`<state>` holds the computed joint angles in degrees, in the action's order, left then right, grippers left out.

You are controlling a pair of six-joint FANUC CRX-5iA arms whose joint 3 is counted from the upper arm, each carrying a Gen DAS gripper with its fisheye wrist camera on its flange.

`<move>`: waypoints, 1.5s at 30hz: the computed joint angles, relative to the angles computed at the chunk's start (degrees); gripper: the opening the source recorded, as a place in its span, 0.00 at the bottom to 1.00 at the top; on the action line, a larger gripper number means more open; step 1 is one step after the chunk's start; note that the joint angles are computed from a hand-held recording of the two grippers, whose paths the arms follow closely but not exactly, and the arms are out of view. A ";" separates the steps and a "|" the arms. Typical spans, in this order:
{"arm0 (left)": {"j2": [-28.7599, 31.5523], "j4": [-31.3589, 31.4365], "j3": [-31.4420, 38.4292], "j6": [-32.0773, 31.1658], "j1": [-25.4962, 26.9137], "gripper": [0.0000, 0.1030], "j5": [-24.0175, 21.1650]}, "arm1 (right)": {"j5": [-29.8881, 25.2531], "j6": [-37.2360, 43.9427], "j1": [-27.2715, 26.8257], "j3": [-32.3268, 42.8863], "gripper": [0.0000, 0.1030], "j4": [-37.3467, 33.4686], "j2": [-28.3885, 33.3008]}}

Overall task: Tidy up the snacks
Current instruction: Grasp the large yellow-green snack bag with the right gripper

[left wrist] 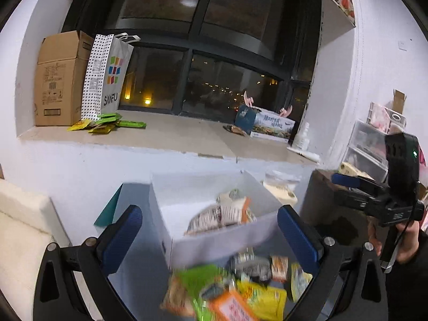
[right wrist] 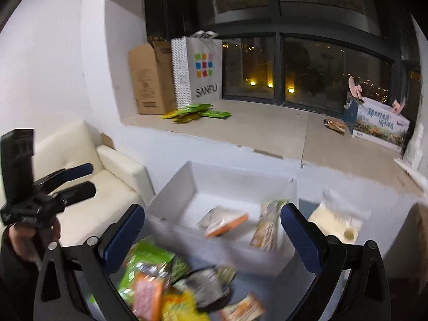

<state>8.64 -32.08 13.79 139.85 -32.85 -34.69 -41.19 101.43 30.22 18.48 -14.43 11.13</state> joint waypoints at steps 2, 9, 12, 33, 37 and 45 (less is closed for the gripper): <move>-2.70 -1.49 -3.49 2.16 -1.51 1.00 0.76 | 2.88 0.73 -0.22 -7.02 1.00 -2.75 -5.46; -6.34 -9.75 -8.67 9.11 -8.98 1.00 -3.39 | 10.03 -1.90 -0.15 -23.95 1.00 -6.96 -17.69; -6.59 -8.81 -9.99 8.76 -10.07 1.00 -3.51 | 10.38 -3.60 -0.34 -28.93 1.00 -8.99 -21.53; -5.03 3.41 -11.40 -11.66 -8.20 1.00 -1.59 | 6.54 -10.18 2.61 -33.24 1.00 20.99 -10.27; -5.26 5.26 -12.61 -13.83 -7.59 1.00 -0.93 | 4.33 -3.81 1.07 -29.57 1.00 19.31 -5.17; -4.35 10.99 -13.79 -21.77 -6.30 1.00 -0.93 | -0.55 5.59 -2.08 -23.77 0.59 7.70 -1.48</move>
